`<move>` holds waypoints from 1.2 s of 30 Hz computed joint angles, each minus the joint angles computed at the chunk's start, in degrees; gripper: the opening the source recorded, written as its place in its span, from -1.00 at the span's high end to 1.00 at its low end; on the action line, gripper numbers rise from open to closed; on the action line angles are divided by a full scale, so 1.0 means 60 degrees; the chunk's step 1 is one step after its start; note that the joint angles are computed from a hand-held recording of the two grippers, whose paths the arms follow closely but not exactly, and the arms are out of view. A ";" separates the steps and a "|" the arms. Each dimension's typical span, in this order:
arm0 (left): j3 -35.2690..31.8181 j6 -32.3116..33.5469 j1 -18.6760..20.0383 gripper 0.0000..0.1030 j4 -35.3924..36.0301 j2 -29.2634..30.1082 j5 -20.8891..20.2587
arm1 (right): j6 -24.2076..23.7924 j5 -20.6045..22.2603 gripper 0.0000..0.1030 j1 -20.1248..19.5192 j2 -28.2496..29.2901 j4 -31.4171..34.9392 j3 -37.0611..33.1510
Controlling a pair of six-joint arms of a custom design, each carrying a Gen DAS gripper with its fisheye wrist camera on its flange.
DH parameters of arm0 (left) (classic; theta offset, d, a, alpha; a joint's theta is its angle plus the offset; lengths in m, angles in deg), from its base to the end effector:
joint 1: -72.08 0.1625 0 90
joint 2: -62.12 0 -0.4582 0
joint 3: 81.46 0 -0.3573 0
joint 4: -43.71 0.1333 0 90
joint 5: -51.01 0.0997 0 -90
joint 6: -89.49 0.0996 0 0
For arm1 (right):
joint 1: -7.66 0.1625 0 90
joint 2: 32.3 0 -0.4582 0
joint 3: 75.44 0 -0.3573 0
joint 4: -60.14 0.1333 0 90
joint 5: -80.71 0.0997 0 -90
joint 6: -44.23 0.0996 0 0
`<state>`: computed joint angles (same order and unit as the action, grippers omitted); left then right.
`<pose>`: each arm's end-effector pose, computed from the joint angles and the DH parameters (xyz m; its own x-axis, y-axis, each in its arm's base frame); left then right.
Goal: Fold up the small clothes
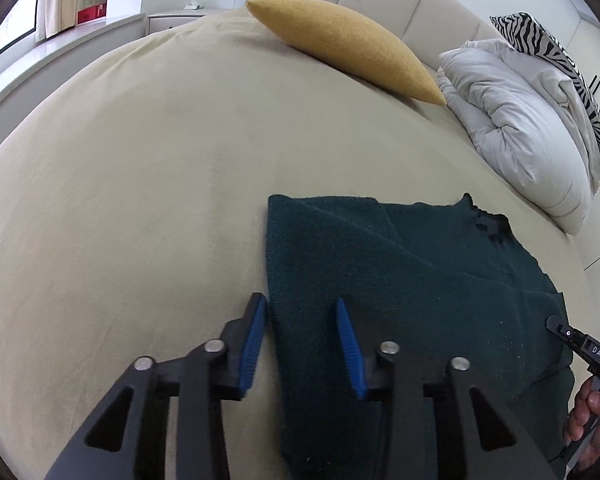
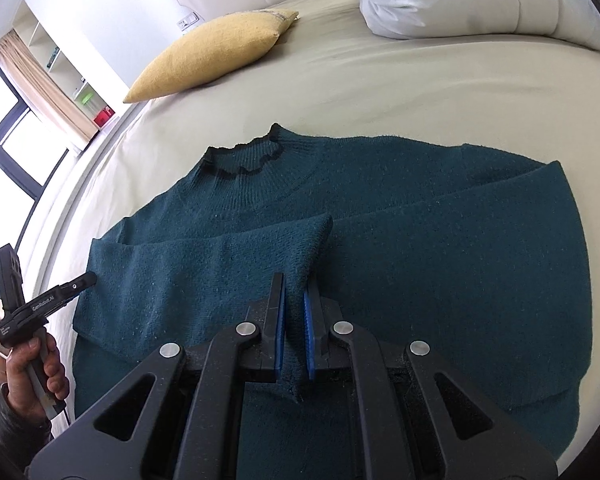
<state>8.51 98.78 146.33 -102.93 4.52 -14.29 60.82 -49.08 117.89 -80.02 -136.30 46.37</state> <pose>-0.0150 -0.6975 0.3166 -0.8690 0.2219 -0.4423 0.3929 0.8528 -0.3442 0.2490 -0.4745 0.1466 -0.8879 0.2796 0.3654 -0.0403 0.7438 -0.6672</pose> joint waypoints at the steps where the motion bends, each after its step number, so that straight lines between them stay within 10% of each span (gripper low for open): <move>1: 0.0043 0.0052 -0.0008 0.55 -0.0076 0.0005 0.0061 | 0.0065 -0.0111 0.87 0.0008 -0.0011 0.0181 -0.0034; 6: 0.0107 0.0192 -0.0010 0.81 -0.0116 -0.0119 -0.0004 | 0.0383 -0.0242 0.87 -0.0064 -0.0049 0.0066 0.0068; 36: 0.0108 0.0321 0.0311 0.79 -0.0337 -0.0109 -0.0521 | 0.0971 0.0610 0.89 -0.0633 -0.0065 -0.0313 0.0356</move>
<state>9.16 100.71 148.19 -104.95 3.87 -17.41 66.65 -45.41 114.09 -80.41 -138.18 48.51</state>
